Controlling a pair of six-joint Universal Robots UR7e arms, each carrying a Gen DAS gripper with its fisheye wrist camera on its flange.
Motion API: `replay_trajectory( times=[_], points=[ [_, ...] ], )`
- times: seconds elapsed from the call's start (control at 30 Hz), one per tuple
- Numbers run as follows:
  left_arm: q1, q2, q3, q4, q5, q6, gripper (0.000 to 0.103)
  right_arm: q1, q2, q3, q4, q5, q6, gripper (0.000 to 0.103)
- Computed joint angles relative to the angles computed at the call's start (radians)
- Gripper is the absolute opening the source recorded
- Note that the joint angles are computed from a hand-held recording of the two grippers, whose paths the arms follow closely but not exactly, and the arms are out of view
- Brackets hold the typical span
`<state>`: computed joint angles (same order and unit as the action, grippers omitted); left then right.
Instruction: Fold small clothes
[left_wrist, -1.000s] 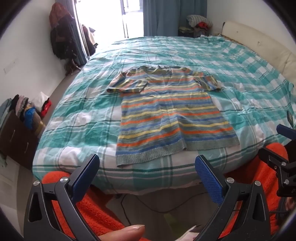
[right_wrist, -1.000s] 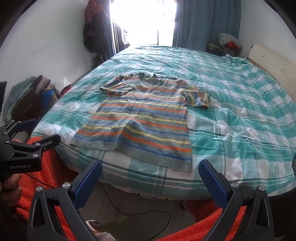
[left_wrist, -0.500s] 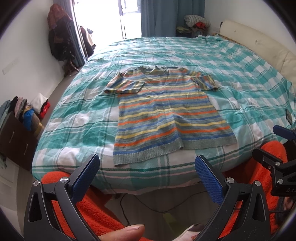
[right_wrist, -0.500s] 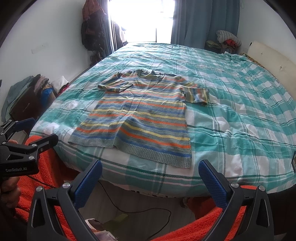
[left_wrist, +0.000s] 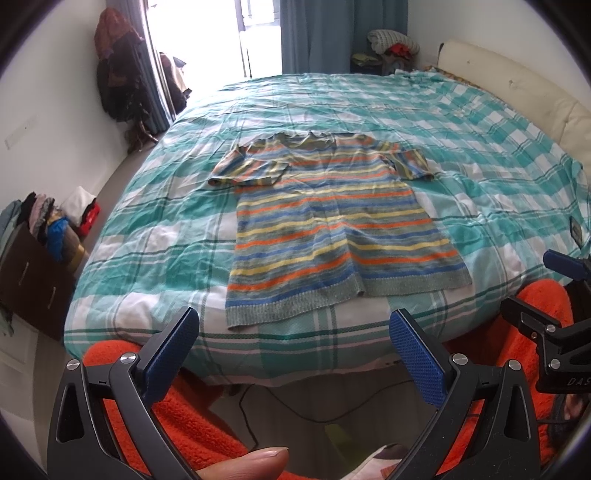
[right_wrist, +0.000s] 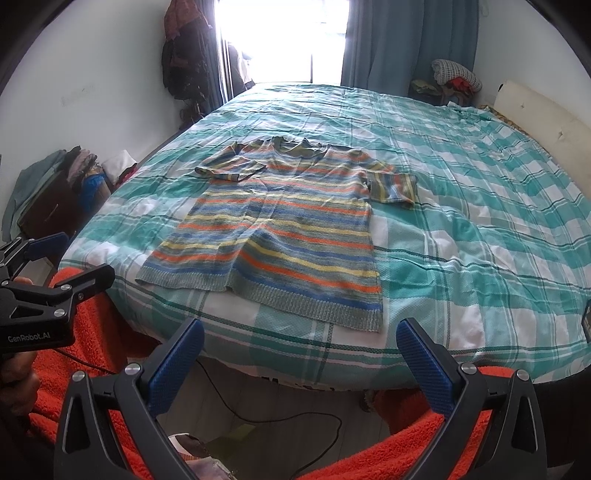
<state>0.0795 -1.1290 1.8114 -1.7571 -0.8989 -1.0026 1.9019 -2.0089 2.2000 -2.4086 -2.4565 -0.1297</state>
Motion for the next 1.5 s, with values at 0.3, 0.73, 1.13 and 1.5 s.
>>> replay_trajectory(
  times=[0.3, 0.73, 1.13, 1.5],
  points=[
    [-0.007, 0.001, 0.0, 0.007, -0.005, -0.001, 0.103, 0.005, 0.0, 0.001, 0.012, -0.003, 0.009, 0.103],
    [-0.016, 0.001, -0.003, 0.018, 0.0, -0.006, 0.103, 0.016, 0.0, 0.008, 0.011, -0.016, 0.008, 0.103],
    [0.005, -0.007, 0.002, 0.032, -0.067, -0.048, 0.102, 0.027, -0.019, 0.005, 0.066, -0.053, 0.065, 0.103],
    [0.008, -0.002, -0.004, 0.062, -0.071, -0.06, 0.102, 0.03, -0.002, 0.004, 0.077, -0.057, 0.062, 0.103]
  ],
)
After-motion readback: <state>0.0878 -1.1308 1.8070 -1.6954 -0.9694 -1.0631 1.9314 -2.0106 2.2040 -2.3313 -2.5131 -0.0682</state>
